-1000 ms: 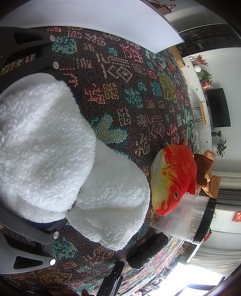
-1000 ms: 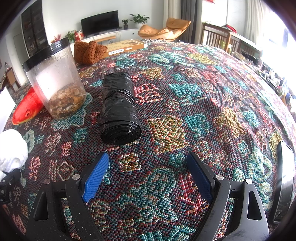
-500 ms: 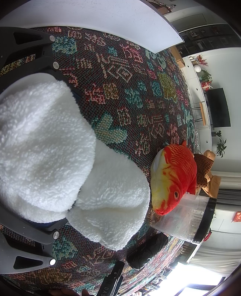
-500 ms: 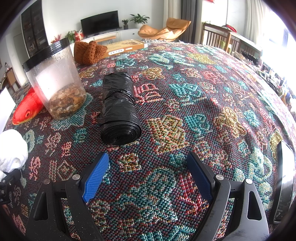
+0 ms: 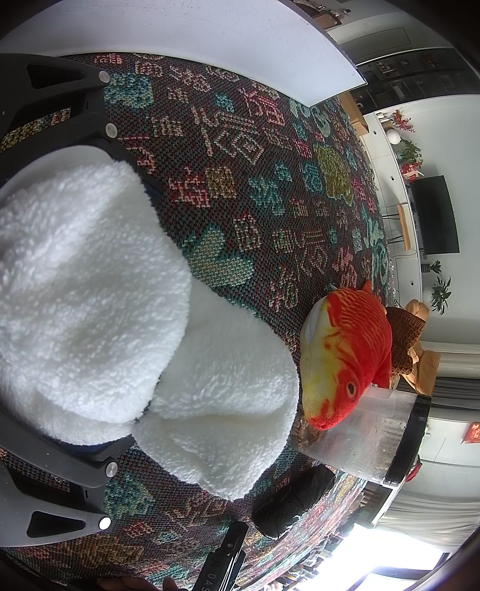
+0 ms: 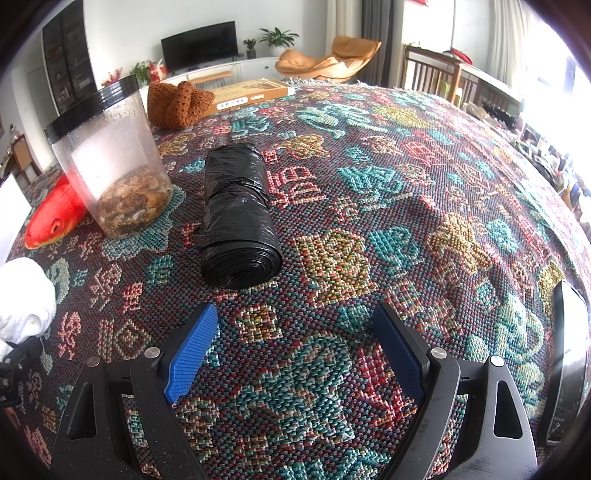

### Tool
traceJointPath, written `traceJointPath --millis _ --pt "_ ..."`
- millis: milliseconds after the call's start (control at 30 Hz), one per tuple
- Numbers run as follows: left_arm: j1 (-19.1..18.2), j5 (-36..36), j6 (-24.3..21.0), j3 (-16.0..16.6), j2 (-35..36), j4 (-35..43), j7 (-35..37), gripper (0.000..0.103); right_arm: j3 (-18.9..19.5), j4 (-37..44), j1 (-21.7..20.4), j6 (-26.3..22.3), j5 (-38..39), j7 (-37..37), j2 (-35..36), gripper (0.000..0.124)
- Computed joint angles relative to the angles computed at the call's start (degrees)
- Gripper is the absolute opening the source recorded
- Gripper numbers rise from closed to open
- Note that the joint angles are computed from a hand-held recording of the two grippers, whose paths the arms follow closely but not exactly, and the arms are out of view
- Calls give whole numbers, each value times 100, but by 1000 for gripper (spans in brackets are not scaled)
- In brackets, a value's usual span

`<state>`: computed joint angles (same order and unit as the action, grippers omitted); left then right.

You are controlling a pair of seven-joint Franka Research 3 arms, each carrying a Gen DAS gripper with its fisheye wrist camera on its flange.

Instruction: Organize soft objects

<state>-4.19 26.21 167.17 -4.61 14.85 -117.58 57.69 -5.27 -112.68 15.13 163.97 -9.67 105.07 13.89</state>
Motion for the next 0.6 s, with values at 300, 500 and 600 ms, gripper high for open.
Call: traceJointPath --millis 300,500,600 --pt "-2 15 -1 3 4 3 -12 103 -2 -18 0 16 12 -5 -4 88" --pt "-6 24 -1 4 2 2 -21 103 14 -30 -23 32 59 -50 -4 89" --pt "-6 30 0 5 3 2 -24 103 7 -28 -26 39 76 -68 3 89"
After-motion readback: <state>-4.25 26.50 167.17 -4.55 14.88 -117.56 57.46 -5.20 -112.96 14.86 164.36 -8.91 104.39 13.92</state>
